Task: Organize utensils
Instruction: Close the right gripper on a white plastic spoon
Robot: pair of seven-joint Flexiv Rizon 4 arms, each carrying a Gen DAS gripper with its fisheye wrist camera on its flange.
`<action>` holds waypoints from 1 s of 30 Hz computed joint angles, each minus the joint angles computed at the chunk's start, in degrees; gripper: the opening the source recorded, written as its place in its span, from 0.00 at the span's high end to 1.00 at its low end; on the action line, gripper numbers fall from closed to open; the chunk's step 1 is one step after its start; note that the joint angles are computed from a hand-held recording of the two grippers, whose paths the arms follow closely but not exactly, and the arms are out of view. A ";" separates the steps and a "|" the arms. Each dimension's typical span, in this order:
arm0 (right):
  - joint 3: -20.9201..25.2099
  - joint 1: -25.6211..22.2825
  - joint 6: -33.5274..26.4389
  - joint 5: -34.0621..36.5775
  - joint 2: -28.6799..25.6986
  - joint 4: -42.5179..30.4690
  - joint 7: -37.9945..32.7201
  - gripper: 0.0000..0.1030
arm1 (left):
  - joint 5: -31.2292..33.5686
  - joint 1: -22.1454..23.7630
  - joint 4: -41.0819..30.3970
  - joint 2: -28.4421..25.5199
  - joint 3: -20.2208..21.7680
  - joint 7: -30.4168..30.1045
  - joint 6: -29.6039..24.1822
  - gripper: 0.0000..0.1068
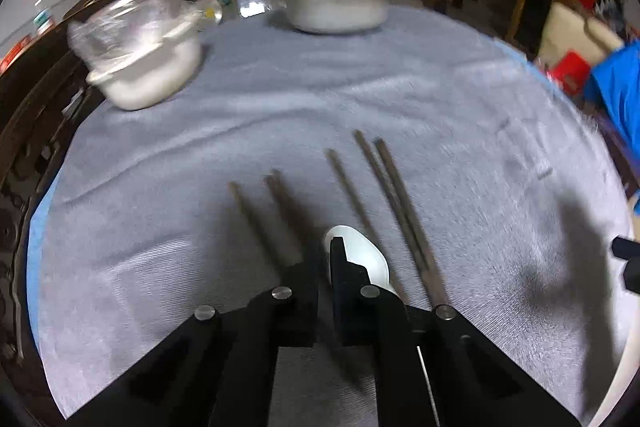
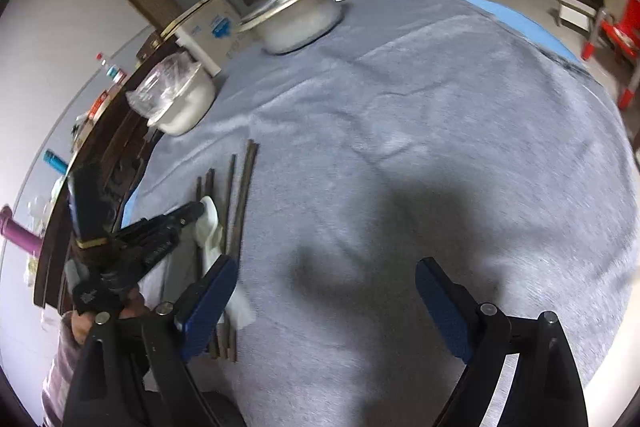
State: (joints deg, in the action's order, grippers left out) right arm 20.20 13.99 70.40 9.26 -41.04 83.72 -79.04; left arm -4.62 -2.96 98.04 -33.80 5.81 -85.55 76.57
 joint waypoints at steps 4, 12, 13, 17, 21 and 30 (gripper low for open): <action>1.44 1.07 -2.07 -1.14 -2.15 -3.76 -2.93 0.10 | -2.43 3.76 5.45 3.23 -2.09 1.33 3.77 0.95; 3.42 3.73 -6.34 -1.08 -7.48 -12.63 -11.17 0.10 | -8.31 8.30 11.49 5.50 -5.54 3.49 6.32 0.95; 3.35 4.21 -7.04 -1.21 -8.31 -14.15 -12.35 0.11 | -8.92 8.53 12.04 5.60 -6.05 3.77 6.84 0.95; 2.06 7.14 -13.30 -1.69 -12.59 -23.04 -13.26 0.17 | -12.79 11.57 14.00 5.78 -10.66 6.34 8.41 0.95; -1.48 11.28 -20.96 -2.34 -17.34 -32.92 -10.58 0.26 | -16.53 13.74 14.86 5.84 -14.00 9.09 8.25 0.95; -7.28 15.43 -25.62 -5.64 -21.66 -40.45 -5.97 0.89 | -27.20 21.18 17.84 6.17 -25.42 18.00 8.11 0.95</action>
